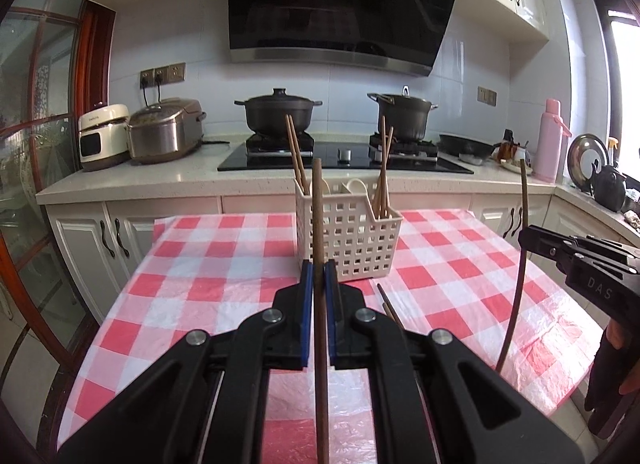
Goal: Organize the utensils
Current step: 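Lift both chopsticks upright toward the white caddy, then lower both held chopsticks tip-first into the white caddy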
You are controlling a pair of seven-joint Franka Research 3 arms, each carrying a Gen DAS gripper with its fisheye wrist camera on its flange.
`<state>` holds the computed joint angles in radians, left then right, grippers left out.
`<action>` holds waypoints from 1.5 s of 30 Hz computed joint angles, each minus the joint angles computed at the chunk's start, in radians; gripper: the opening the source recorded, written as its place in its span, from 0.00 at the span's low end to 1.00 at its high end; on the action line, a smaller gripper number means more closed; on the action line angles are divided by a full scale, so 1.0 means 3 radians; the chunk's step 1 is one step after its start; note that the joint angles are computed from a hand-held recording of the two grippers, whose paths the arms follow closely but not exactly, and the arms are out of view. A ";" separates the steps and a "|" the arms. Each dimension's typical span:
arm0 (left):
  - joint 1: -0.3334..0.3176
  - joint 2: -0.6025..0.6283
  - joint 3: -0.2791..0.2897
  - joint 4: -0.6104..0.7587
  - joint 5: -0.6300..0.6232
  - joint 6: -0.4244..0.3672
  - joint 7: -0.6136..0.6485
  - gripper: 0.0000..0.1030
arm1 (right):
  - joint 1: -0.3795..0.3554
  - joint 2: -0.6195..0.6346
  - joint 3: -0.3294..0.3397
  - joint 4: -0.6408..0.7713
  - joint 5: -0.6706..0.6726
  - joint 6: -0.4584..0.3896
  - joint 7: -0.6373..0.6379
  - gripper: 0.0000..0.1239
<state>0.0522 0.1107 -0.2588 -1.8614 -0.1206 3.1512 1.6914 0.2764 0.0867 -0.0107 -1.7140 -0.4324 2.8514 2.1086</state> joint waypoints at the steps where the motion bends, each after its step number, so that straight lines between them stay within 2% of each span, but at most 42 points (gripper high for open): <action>1: 0.0023 -0.0001 -0.0021 0.0001 -0.0034 0.0016 0.0033 0.06 | 0.0001 -0.0005 -0.0006 -0.0002 -0.0019 0.0020 0.0022 0.05; 12: -0.0002 0.0041 0.0044 0.0103 0.0191 0.0101 -0.0177 0.06 | -0.0011 0.0029 -0.0041 0.0049 -0.0056 0.0119 0.0138 0.05; 20: 0.0082 0.0202 -0.0058 0.0344 0.0322 0.0031 -0.0206 0.06 | 0.0019 0.0151 -0.0098 0.0214 -0.0046 0.0193 0.0103 0.05; 23: 0.0068 0.0301 -0.0058 0.0517 0.0399 -0.0024 -0.0217 0.06 | 0.0035 0.0277 -0.0128 0.0394 0.0043 0.0190 -0.0010 0.05; 28: 0.0130 0.0497 -0.0175 0.0873 0.0378 -0.0142 -0.0128 0.06 | 0.0073 0.0473 -0.0192 0.0690 0.0248 0.0198 -0.0207 0.05; 30: 0.0203 0.0600 -0.0286 0.1066 0.0285 -0.0250 -0.0034 0.06 | 0.0095 0.0572 -0.0223 0.0851 0.0325 0.0183 -0.0306 0.05; 34: 0.0188 0.0771 -0.0315 0.1419 0.0205 -0.0428 0.0085 0.06 | 0.0088 0.0773 -0.0217 0.1174 0.0572 0.0141 -0.0586 0.05; 37: 0.0086 0.0892 -0.0220 0.1686 0.0244 -0.0513 0.0081 0.06 | 0.0089 0.0944 -0.0229 0.1458 0.0750 0.0054 -0.0760 0.05; 45: -0.0071 0.1265 -0.0114 0.2486 0.0271 -0.0854 0.0088 0.06 | 0.0037 0.1468 -0.0209 0.2361 0.1160 -0.0229 -0.1139 0.05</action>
<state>0.0309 0.4901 -0.2932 -1.1157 -0.0392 2.8950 1.7177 0.2876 0.5270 -0.0734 -1.0057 -0.0843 2.7826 1.7669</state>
